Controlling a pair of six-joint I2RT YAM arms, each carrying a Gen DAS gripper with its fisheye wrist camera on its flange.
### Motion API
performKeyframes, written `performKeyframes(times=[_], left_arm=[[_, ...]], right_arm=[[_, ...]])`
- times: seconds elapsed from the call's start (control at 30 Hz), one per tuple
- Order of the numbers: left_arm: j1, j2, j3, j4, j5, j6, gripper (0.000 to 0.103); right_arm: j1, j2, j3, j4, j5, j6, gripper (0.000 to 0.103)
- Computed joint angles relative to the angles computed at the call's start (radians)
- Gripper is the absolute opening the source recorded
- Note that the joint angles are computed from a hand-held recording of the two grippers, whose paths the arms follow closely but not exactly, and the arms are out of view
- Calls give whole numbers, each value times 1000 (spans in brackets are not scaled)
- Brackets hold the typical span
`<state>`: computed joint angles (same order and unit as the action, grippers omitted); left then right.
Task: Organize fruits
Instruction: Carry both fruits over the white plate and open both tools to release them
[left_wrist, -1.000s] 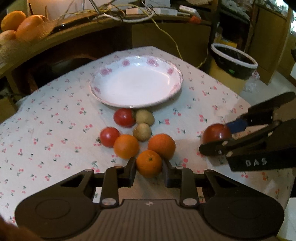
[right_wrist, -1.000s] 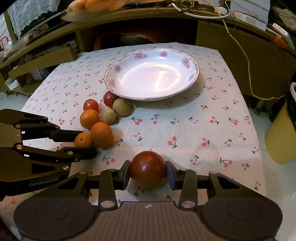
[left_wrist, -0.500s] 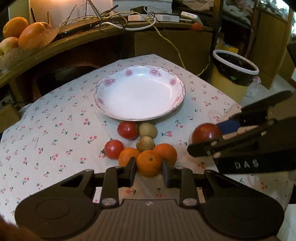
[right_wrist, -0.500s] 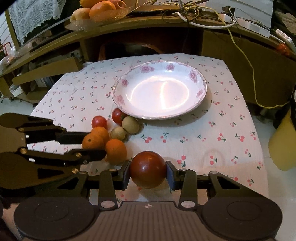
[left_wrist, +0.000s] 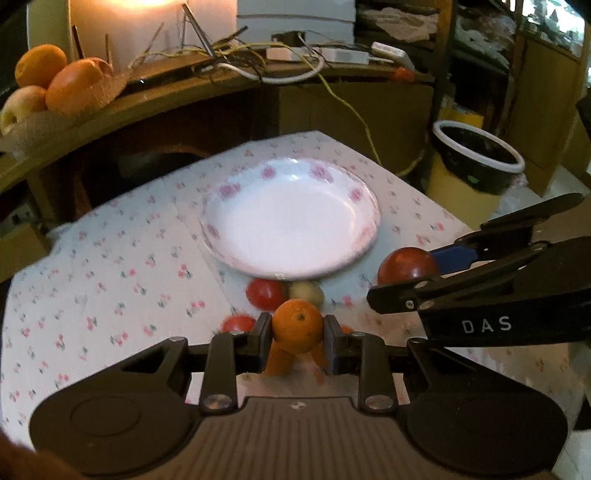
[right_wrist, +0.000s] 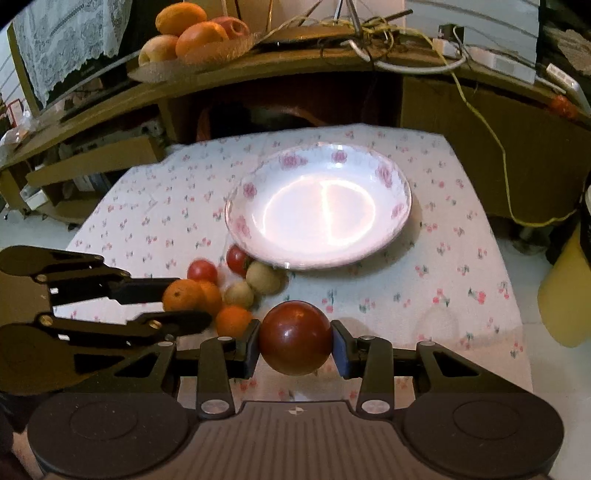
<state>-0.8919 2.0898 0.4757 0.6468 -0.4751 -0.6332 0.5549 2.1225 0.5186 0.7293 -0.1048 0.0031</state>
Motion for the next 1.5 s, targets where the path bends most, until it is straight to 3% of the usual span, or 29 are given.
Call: performKeyframes(times=[0.37, 0.8, 1.5], left_arm=[[156, 48, 127, -36, 32, 117, 34], [215, 120, 168, -8, 62, 147, 34], [214, 90, 129, 12, 69, 131, 37]], right_arm=[[-40, 37, 167, -91, 7, 5, 41], [-45, 154, 342, -194, 12, -24, 42], [-40, 145, 321, -158, 11, -37, 45]])
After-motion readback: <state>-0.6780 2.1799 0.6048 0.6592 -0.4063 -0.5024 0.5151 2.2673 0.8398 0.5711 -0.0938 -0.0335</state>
